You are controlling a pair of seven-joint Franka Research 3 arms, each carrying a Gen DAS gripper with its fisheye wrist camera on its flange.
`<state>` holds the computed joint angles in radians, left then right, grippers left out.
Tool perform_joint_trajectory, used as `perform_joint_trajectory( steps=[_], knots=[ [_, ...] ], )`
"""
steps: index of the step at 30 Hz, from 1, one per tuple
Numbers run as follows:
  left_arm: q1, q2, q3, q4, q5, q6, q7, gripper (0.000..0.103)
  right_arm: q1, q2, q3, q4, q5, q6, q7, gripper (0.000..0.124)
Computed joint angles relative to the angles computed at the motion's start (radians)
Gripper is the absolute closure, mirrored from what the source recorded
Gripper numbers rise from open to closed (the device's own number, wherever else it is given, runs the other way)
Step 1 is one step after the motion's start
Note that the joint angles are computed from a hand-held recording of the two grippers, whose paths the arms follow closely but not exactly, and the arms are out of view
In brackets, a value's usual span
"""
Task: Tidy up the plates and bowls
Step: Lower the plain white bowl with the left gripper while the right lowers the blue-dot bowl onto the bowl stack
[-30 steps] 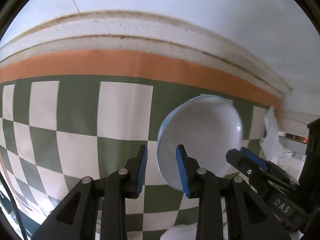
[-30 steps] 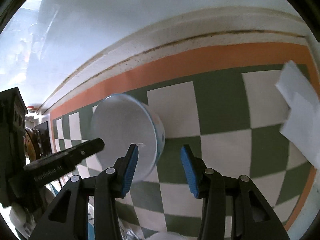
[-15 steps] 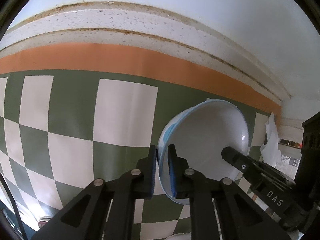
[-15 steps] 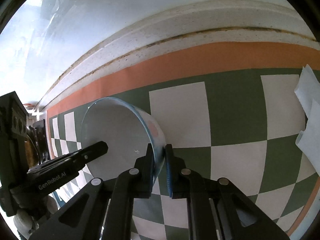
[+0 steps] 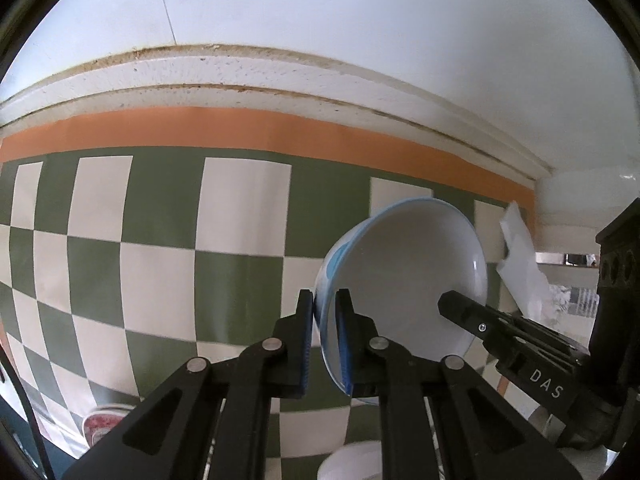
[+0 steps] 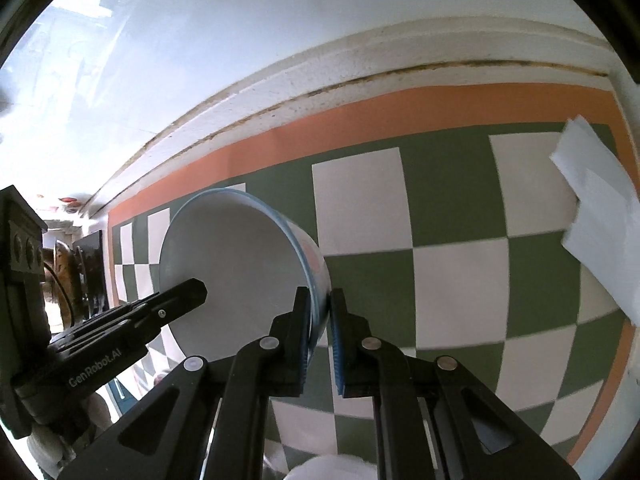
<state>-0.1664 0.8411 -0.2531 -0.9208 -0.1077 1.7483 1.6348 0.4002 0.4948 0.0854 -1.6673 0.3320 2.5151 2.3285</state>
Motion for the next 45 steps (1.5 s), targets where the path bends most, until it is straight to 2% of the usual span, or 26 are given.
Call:
perform_joint_trajectory(
  steps=[6, 12, 22, 33, 41, 45],
  knots=[
    [0.024, -0.183, -0.022, -0.261, -0.025, 0.11, 0.05, 0.094, 0.038, -0.114, -0.01, -0.117, -0.037, 0.039, 0.066, 0.113],
    [0.054, -0.348, -0.033, -0.478, -0.076, 0.18, 0.125, 0.094, 0.08, -0.247, -0.006, -0.258, -0.105, 0.086, 0.182, 0.113],
    [0.074, -0.567, -0.011, -0.755, -0.161, 0.225, 0.249, 0.094, 0.119, -0.409, 0.048, -0.439, -0.205, 0.131, 0.378, 0.113],
    [0.055, -0.714, 0.031, -0.983, -0.189, 0.226, 0.313, 0.094, 0.152, -0.481, 0.117, -0.575, -0.16, 0.173, 0.453, 0.112],
    [0.036, -0.743, 0.044, -1.067, -0.17, 0.235, 0.311, 0.094, 0.179, -0.484, 0.137, -0.643, -0.092, 0.233, 0.455, 0.113],
    [0.027, -0.74, 0.043, -1.084, -0.149, 0.239, 0.298, 0.094, 0.184, -0.473, 0.136, -0.648, -0.084, 0.235, 0.447, 0.113]
  ],
)
